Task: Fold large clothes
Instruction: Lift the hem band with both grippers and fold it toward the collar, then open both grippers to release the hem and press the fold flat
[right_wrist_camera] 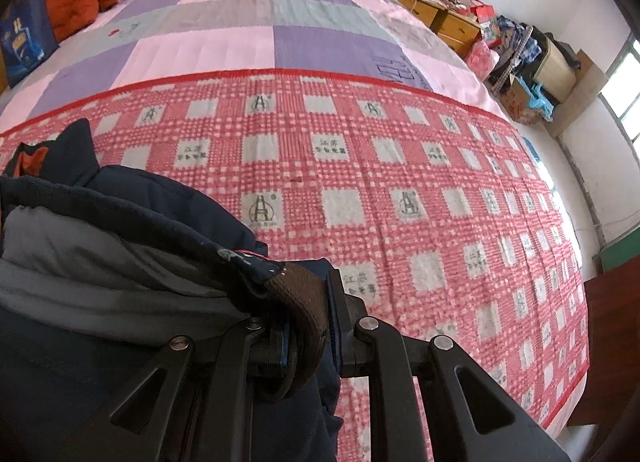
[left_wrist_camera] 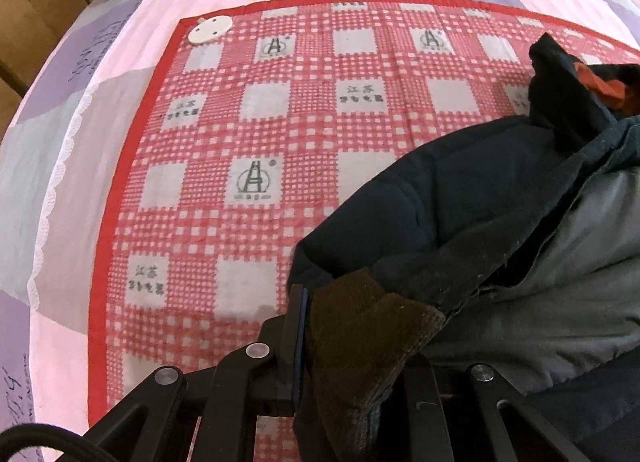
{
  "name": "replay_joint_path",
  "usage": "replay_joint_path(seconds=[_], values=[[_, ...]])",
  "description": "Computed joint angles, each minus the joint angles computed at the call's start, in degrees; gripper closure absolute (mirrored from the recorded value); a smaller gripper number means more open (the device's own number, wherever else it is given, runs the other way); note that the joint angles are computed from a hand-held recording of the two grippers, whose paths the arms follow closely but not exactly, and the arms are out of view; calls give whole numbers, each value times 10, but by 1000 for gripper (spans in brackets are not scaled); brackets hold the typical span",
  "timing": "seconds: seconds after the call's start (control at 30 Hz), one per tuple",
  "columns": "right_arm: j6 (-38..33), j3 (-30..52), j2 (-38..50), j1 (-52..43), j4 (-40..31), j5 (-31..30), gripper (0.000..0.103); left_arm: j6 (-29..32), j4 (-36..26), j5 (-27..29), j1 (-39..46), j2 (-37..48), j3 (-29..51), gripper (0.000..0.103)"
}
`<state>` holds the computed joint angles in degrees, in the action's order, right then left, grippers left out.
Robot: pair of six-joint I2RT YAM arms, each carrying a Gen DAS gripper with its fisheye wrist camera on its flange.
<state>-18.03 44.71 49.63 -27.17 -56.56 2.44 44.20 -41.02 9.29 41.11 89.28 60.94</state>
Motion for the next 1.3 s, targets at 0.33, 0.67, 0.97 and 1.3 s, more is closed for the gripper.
replay_joint_path(seconds=[0.33, 0.67, 0.97, 1.3], values=[[12, -19, 26, 17, 33, 13, 87, -10, 6, -17, -21, 23, 7, 85], [-21, 47, 89, 28, -9, 14, 76, 18, -93, -81, -58, 70, 110, 66], [-56, 181, 191, -11, -109, -25, 49, -7, -259, -16, -55, 136, 320, 36], [-106, 204, 109, 23, -127, 25, 17, -16, -244, 86, -26, 29, 238, 26]])
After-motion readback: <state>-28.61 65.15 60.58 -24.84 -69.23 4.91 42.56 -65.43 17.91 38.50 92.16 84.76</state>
